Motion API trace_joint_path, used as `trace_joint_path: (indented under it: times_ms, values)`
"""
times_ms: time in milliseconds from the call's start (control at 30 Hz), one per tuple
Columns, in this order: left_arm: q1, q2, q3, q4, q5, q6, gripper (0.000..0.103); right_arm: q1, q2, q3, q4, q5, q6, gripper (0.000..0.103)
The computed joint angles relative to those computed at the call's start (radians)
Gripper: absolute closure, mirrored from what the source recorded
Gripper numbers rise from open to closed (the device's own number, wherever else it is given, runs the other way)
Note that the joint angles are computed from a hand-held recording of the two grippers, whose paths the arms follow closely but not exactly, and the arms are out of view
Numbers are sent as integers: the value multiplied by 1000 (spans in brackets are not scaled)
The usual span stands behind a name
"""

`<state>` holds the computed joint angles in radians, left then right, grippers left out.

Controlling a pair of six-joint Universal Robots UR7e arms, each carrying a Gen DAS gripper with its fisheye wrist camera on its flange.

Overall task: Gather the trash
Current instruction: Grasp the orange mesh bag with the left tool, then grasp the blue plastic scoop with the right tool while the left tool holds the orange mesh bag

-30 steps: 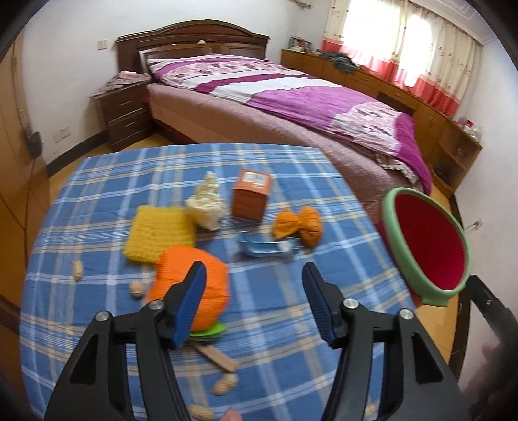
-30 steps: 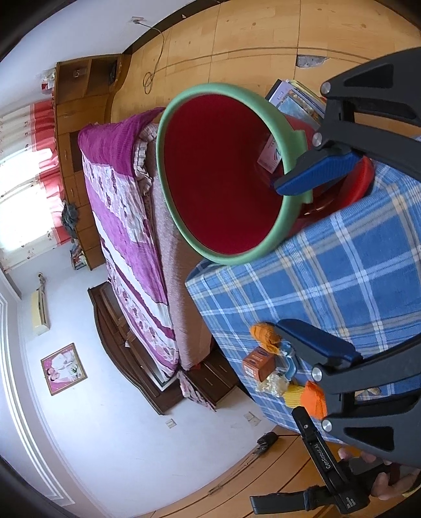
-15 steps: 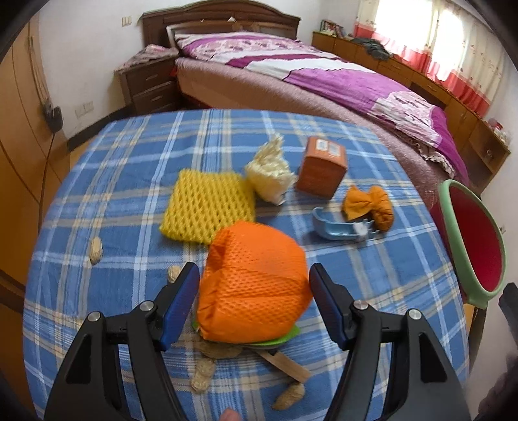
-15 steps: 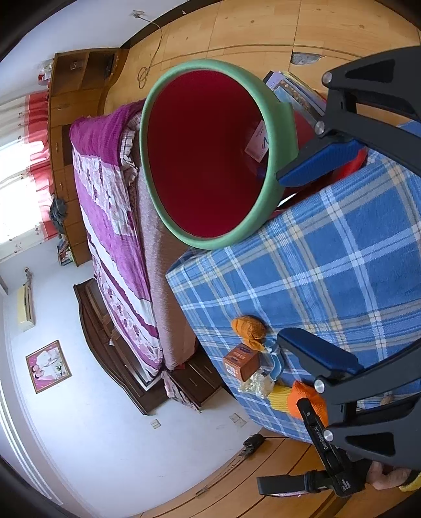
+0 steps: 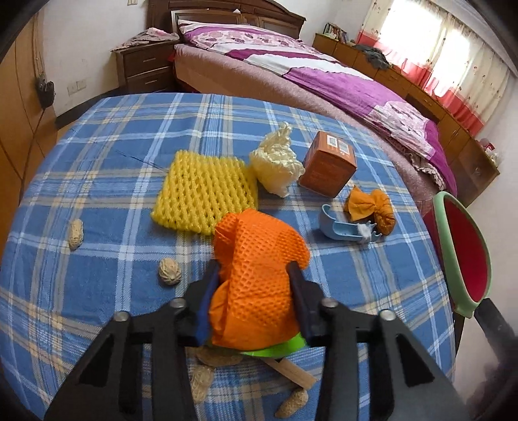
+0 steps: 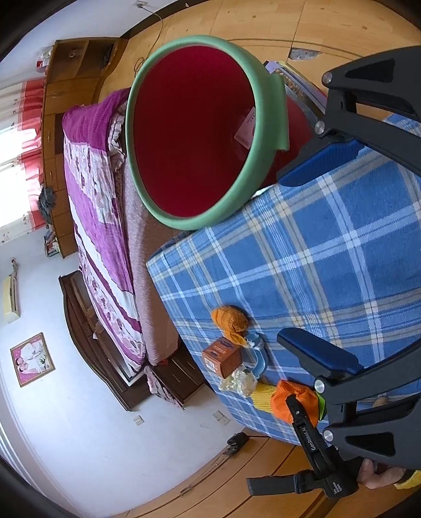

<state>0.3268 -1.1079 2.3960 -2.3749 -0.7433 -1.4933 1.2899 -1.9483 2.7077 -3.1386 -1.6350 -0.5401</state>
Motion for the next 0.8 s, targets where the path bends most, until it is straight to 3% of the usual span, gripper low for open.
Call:
trace_joint_path:
  times_ms: [167,400,600,800]
  values:
    - [-20,-33,32,-63,16,7,80,34,33,-3,-8,-20,3,12]
    - [-79,-111,73,-44,73,-48,84,122,126,-24,-27,-68,23,12]
    - [-112,-191,75,175,131,-212,84,213,267,-52,-55,-123,68,12]
    - [-105,-255,88,344,145,-354,84,299,427,-84,-117,-198,98,11]
